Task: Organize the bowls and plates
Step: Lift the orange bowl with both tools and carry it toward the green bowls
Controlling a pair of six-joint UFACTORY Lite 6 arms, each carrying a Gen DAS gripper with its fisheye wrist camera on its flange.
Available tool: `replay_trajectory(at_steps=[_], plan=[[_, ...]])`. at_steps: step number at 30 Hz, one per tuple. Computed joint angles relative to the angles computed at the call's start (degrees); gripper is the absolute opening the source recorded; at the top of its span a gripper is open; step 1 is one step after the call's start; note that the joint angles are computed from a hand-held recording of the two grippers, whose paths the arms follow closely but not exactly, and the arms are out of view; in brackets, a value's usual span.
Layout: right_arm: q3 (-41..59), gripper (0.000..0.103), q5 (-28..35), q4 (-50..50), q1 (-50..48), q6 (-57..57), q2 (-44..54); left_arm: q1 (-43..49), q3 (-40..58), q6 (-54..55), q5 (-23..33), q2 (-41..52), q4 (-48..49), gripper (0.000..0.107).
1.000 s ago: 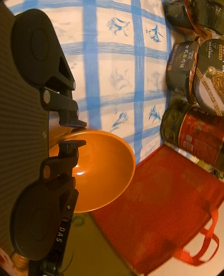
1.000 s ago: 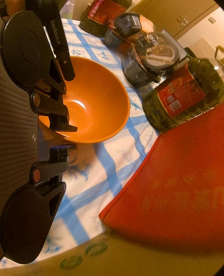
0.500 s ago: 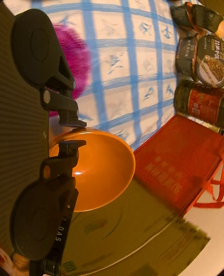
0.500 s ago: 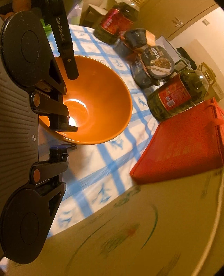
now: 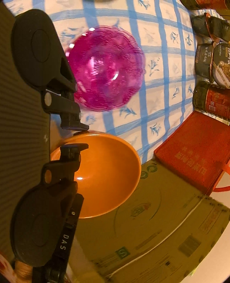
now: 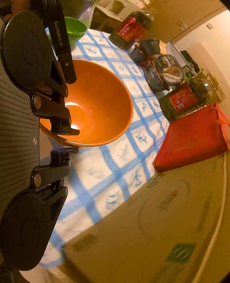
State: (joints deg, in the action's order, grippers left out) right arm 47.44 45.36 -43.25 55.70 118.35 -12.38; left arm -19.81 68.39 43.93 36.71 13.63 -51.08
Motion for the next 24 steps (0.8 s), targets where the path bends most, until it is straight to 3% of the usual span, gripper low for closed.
replay_trajectory(at_steps=[10,17,24], plan=[[-1.36,0.014,6.14,-4.10,17.72,21.82,2.39,5.57,-18.15,5.09,1.93,-15.32,-1.51,0.012],[5.73,0.014,5.14,-4.10,23.10,23.47,12.68,13.83,-27.86,8.78,4.38,-25.14,-0.42,0.012],[12.09,0.014,0.77,-6.46,24.25,25.61,21.10,26.38,-31.71,13.39,9.86,-28.80,2.31,0.012]])
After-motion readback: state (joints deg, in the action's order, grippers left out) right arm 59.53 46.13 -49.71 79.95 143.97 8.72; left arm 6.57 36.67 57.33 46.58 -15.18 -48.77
